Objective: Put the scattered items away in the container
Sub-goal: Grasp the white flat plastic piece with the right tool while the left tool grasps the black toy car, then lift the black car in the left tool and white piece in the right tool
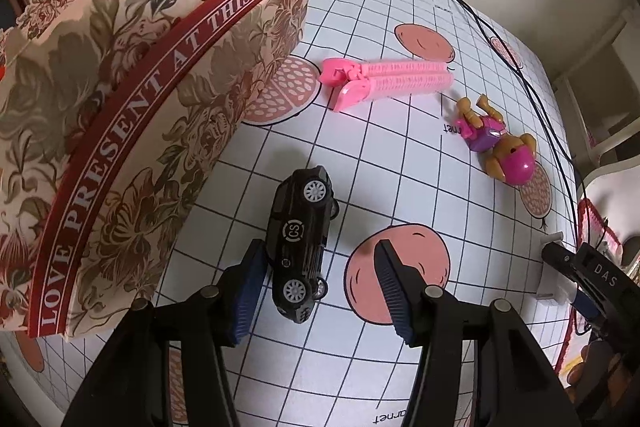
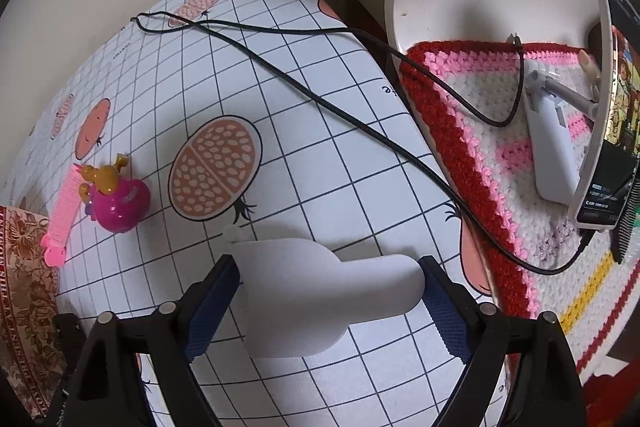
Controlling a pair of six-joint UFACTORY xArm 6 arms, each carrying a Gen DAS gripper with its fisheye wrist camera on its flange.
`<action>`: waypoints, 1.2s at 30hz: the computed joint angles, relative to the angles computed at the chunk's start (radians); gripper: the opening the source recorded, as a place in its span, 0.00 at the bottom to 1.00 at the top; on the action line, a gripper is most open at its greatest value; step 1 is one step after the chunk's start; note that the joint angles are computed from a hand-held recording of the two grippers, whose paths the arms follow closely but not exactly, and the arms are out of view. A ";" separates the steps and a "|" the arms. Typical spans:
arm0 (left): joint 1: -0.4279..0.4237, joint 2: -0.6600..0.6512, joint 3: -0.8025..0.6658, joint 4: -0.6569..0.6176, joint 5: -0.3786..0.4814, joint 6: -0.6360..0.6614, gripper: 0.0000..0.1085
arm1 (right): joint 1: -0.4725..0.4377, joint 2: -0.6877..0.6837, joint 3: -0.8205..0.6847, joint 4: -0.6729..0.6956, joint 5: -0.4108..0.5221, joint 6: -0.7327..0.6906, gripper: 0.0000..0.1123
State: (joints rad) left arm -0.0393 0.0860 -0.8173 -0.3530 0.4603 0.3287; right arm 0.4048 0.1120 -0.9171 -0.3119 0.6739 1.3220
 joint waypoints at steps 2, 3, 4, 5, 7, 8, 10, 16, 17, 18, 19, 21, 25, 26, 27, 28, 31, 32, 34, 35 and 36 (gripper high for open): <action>0.003 -0.003 0.005 0.010 -0.007 -0.005 0.48 | 0.004 0.002 -0.006 0.000 0.008 0.008 0.80; 0.003 -0.004 0.007 0.019 -0.012 -0.010 0.45 | 0.005 0.002 -0.006 0.000 0.006 0.013 0.78; 0.004 -0.005 0.009 0.022 -0.015 -0.010 0.43 | 0.007 0.001 -0.007 -0.001 0.005 0.015 0.77; 0.003 -0.005 0.009 0.023 -0.017 -0.011 0.43 | 0.007 0.000 -0.006 0.002 -0.003 0.014 0.77; 0.005 -0.005 0.009 0.019 -0.015 -0.006 0.37 | 0.008 -0.002 -0.002 0.004 -0.022 0.013 0.77; 0.003 -0.003 0.007 0.016 -0.015 -0.004 0.35 | 0.008 -0.002 -0.001 0.004 -0.026 0.012 0.77; 0.005 -0.005 0.006 0.001 -0.009 0.014 0.27 | 0.010 -0.002 -0.001 0.010 -0.035 0.009 0.76; 0.005 -0.004 -0.001 -0.046 0.011 0.056 0.25 | 0.009 -0.013 0.020 0.051 -0.113 0.002 0.76; 0.004 -0.003 -0.003 -0.045 0.012 0.057 0.25 | 0.010 -0.010 0.020 0.061 -0.130 -0.006 0.76; 0.003 -0.003 -0.003 -0.044 0.012 0.057 0.25 | 0.012 -0.008 0.017 0.065 -0.135 -0.011 0.76; 0.002 -0.002 -0.005 -0.049 0.016 0.063 0.25 | 0.015 -0.004 0.012 0.070 -0.143 -0.018 0.76; 0.004 0.001 -0.012 -0.071 0.030 0.080 0.25 | 0.018 -0.002 0.008 0.081 -0.159 -0.026 0.76; 0.005 -0.001 -0.021 -0.099 0.044 0.102 0.25 | 0.036 -0.013 -0.005 0.056 -0.157 0.004 0.75; 0.006 -0.003 -0.023 -0.109 0.047 0.111 0.25 | 0.038 -0.017 -0.009 0.047 -0.155 0.011 0.75; 0.007 -0.005 -0.026 -0.116 0.049 0.118 0.25 | 0.028 -0.012 -0.017 0.048 -0.158 -0.001 0.75; 0.008 -0.007 -0.028 -0.124 0.051 0.124 0.25 | 0.040 -0.016 -0.019 0.032 -0.162 0.020 0.75; 0.008 -0.015 -0.033 -0.140 0.055 0.139 0.25 | 0.041 -0.011 -0.033 0.016 -0.182 0.027 0.75; 0.009 -0.017 -0.034 -0.144 0.056 0.143 0.25 | 0.045 -0.012 -0.042 0.010 -0.173 0.032 0.75; 0.010 -0.021 -0.037 -0.152 0.059 0.148 0.25 | 0.045 0.000 -0.069 -0.018 -0.161 0.049 0.75; 0.008 -0.024 -0.037 -0.154 0.060 0.147 0.25 | 0.046 -0.004 -0.075 -0.032 -0.155 0.058 0.75; 0.010 -0.029 -0.037 -0.160 0.063 0.152 0.25 | 0.042 0.006 -0.091 -0.043 -0.154 0.061 0.75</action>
State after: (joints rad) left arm -0.0295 0.0566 -0.8543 -0.5129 0.5228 0.4806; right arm 0.4471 0.1184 -1.0077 -0.3545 0.5202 1.3825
